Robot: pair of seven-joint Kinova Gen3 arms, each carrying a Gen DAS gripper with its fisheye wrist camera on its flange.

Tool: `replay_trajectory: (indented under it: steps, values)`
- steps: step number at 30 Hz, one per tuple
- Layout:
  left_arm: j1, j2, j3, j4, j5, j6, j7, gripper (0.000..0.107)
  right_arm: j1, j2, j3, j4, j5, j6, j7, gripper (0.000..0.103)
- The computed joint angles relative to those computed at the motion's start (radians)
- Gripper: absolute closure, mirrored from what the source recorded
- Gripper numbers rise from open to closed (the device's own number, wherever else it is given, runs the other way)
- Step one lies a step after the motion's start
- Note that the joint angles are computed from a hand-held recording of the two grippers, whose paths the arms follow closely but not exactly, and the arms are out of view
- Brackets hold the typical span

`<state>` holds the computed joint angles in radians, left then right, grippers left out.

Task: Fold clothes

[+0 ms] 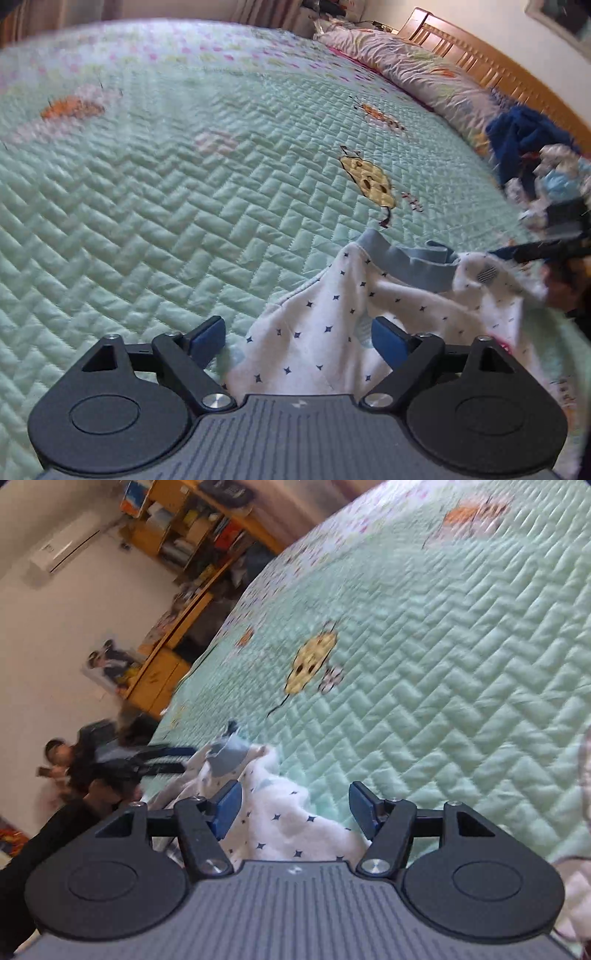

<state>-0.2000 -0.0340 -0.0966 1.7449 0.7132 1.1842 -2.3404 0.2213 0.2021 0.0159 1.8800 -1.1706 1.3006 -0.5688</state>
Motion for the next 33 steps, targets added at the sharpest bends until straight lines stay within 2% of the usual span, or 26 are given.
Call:
replay_trajectory:
  steps: [3, 6, 9, 10, 11, 12, 13, 14, 15, 16, 20, 23, 25, 27, 29, 31, 33]
  values:
    - [-0.018, 0.055, -0.006, -0.031, 0.030, 0.050, -0.032, 0.015, -0.017, 0.072, -0.028, -0.052, 0.011, 0.057, -0.012, 0.037]
    - [-0.051, 0.113, 0.005, -0.060, 0.081, 0.109, -0.064, 0.007, -0.029, 0.121, -0.062, -0.089, 0.008, 0.084, -0.018, 0.037]
    - [-0.081, 0.146, 0.026, -0.064, 0.137, 0.159, -0.105, 0.009, -0.023, 0.151, -0.082, -0.104, -0.008, 0.113, -0.018, 0.037]
    - [-0.087, 0.152, 0.032, -0.061, 0.150, 0.172, -0.119, 0.014, -0.019, 0.153, -0.085, -0.100, -0.012, 0.119, -0.014, 0.041]
    - [-0.091, 0.154, 0.037, -0.055, 0.159, 0.176, -0.133, 0.018, -0.016, 0.155, -0.087, -0.096, -0.018, 0.125, -0.010, 0.052]
    - [-0.093, 0.150, 0.040, -0.047, 0.164, 0.172, -0.145, 0.029, -0.014, 0.145, -0.085, -0.084, -0.019, 0.118, -0.005, 0.059]
    - [-0.093, 0.143, 0.042, -0.035, 0.164, 0.161, -0.154, 0.045, -0.009, 0.125, -0.078, -0.069, -0.016, 0.108, 0.004, 0.074]
    - [-0.092, 0.134, 0.042, -0.021, 0.164, 0.147, -0.164, 0.055, -0.012, 0.096, -0.070, -0.052, -0.005, 0.083, 0.012, 0.092]
    - [-0.090, 0.120, 0.040, -0.004, 0.160, 0.125, -0.172, 0.076, -0.021, 0.062, -0.061, -0.038, 0.016, 0.049, 0.009, 0.097]
    - [-0.087, 0.108, 0.038, 0.012, 0.155, 0.105, -0.178, 0.094, -0.027, 0.032, -0.053, -0.027, 0.035, 0.027, 0.004, 0.097]
    - [-0.058, 0.056, 0.036, 0.053, 0.134, 0.042, -0.187, 0.095, -0.040, -0.061, -0.019, 0.033, 0.035, -0.052, 0.030, 0.097]
    - [-0.029, 0.057, 0.038, 0.026, 0.100, 0.031, -0.151, 0.095, -0.022, -0.100, -0.010, 0.048, 0.021, -0.050, 0.078, 0.097]
    - [-0.019, 0.068, 0.040, 0.009, 0.085, 0.031, -0.135, 0.095, -0.077, -0.114, -0.002, 0.029, 0.089, -0.075, 0.044, 0.097]
    - [-0.016, 0.070, 0.039, 0.013, 0.082, 0.013, -0.129, 0.094, -0.141, -0.129, 0.032, 0.041, 0.121, -0.141, 0.043, 0.097]
    - [-0.014, 0.054, 0.036, 0.032, 0.087, -0.013, -0.134, 0.094, -0.131, -0.138, 0.038, 0.063, 0.088, -0.162, 0.044, 0.097]
    - [-0.017, 0.043, 0.028, 0.043, 0.093, -0.014, -0.147, 0.096, -0.074, -0.135, 0.011, 0.099, 0.016, -0.169, 0.080, 0.097]
    - [-0.016, 0.035, 0.023, 0.044, 0.096, -0.007, -0.158, 0.096, -0.082, -0.148, 0.009, 0.119, 0.002, -0.208, 0.089, 0.097]
